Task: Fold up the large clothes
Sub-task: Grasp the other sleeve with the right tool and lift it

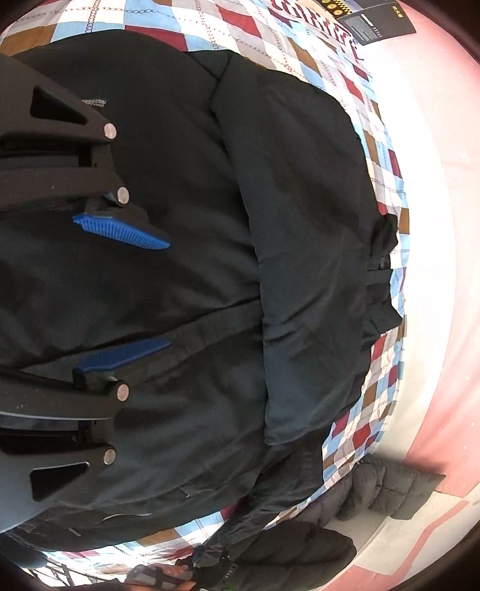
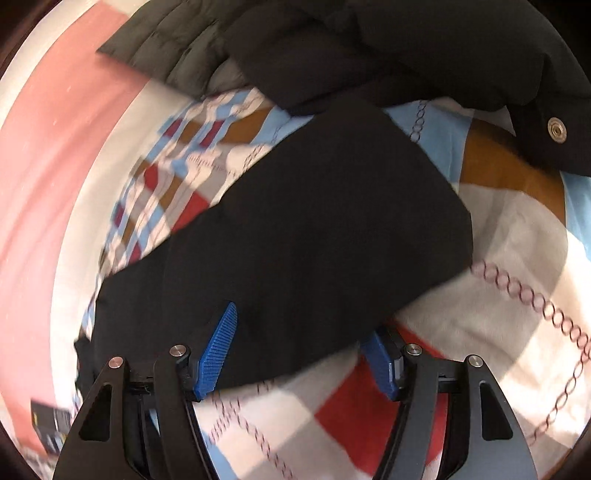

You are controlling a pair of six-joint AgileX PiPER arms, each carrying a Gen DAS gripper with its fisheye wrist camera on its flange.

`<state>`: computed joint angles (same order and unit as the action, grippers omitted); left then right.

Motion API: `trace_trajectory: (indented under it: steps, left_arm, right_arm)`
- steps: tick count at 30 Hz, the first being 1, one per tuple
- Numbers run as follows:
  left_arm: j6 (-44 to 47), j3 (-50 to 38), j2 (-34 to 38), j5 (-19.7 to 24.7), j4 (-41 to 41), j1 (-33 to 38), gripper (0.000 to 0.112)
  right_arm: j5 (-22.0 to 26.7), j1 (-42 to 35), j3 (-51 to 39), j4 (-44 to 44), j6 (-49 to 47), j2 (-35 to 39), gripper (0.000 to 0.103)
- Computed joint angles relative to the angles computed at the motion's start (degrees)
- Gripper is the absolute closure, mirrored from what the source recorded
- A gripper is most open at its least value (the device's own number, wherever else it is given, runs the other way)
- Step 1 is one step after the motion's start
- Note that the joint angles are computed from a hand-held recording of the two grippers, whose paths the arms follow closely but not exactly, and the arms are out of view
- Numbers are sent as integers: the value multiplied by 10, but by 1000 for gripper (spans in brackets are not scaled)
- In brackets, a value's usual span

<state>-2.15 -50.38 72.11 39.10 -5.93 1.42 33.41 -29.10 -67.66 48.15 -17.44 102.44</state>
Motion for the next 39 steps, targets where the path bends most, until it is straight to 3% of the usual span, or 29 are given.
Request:
trace_trajectory:
  steps: [2, 4, 6, 8, 16, 21, 32, 39]
  left_arm:
    - [7, 3, 1, -1, -7, 6, 59]
    - [12, 4, -1, 0, -8, 11, 59]
    - [19, 3, -3, 2, -10, 19, 59]
    - [25, 2, -6, 3, -13, 28, 59]
    - [34, -3, -15, 13, -16, 70, 59]
    - [81, 5, -29, 24, -60, 115, 59]
    - [219, 17, -48, 53, -160, 249, 59]
    - [312, 24, -39, 68, -223, 339, 59]
  right_arm:
    - [-10, 11, -22, -44, 57, 11, 38]
    - [-20, 20, -37, -106, 126, 14, 66]
    - [-3, 19, -54, -113, 139, 14, 80]
    - [-4, 33, -60, -156, 159, -13, 85]
    - [41, 110, -137, -198, 146, -113, 87]
    - [80, 216, -230, -233, 158, -133, 87]
    - [129, 465, -408, -343, 245, -32, 87]
    - [168, 567, -514, -349, 253, 97, 87]
